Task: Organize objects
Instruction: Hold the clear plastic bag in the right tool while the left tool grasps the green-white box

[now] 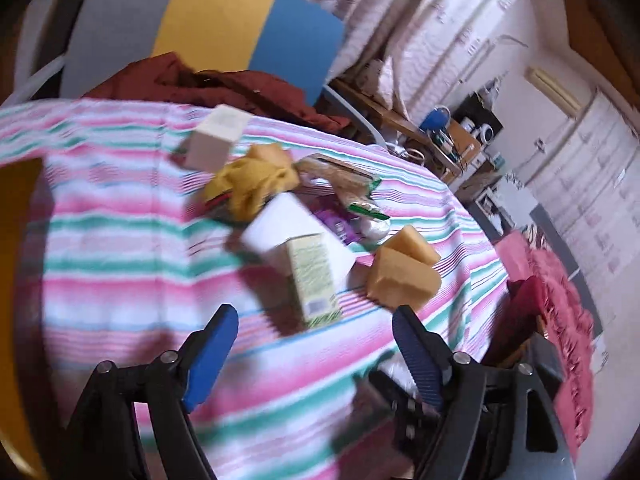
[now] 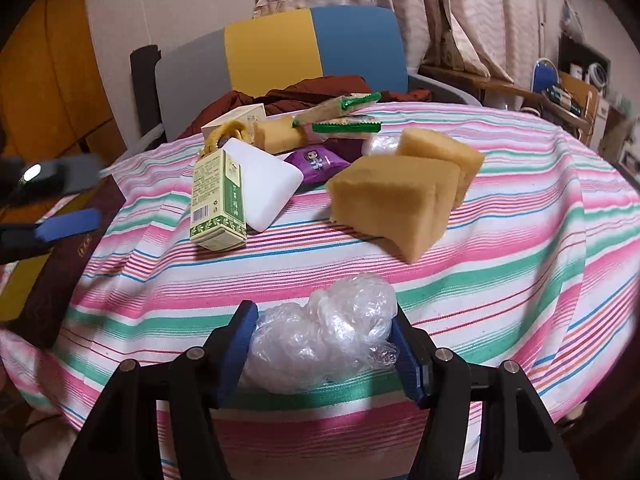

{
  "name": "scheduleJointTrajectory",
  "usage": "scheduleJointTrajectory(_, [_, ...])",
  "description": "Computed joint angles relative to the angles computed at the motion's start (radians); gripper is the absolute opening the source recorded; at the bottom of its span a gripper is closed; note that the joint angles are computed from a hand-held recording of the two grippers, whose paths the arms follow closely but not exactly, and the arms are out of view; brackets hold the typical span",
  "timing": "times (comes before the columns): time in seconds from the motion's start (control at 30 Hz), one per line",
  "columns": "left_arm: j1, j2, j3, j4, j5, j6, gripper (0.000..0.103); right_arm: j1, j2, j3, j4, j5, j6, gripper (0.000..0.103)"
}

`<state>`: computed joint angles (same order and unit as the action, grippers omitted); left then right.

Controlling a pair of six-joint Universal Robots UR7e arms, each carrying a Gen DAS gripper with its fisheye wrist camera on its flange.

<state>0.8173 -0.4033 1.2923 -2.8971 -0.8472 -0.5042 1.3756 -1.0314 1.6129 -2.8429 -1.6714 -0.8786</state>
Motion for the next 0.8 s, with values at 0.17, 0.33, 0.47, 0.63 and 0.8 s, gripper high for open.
scheduleJointTrajectory(0.17, [0.028, 0.100, -0.179, 0.146, 0.023, 0.007, 0.081, 0.000, -0.004, 0.009, -0.003, 0.000, -0.010, 0.065])
scheduleJointTrajectory(0.33, [0.049, 0.148, -0.253, 0.181, 0.033, 0.006, 0.079, -0.003, -0.006, 0.006, 0.007, 0.006, -0.001, 0.065])
scheduleJointTrajectory(0.47, [0.058, 0.153, -0.272, 0.275, 0.070, -0.020, 0.057, -0.002, -0.007, 0.008, 0.003, 0.004, -0.006, 0.065])
scheduleJointTrajectory(0.63, [0.072, 0.090, -0.136, 0.097, -0.003, -0.028, 0.041, -0.002, -0.006, 0.007, 0.003, 0.001, -0.007, 0.065])
scheduleJointTrajectory(0.8, [0.039, 0.039, -0.006, 0.009, 0.078, -0.008, 0.036, 0.002, -0.003, 0.011, -0.009, -0.005, -0.006, 0.065])
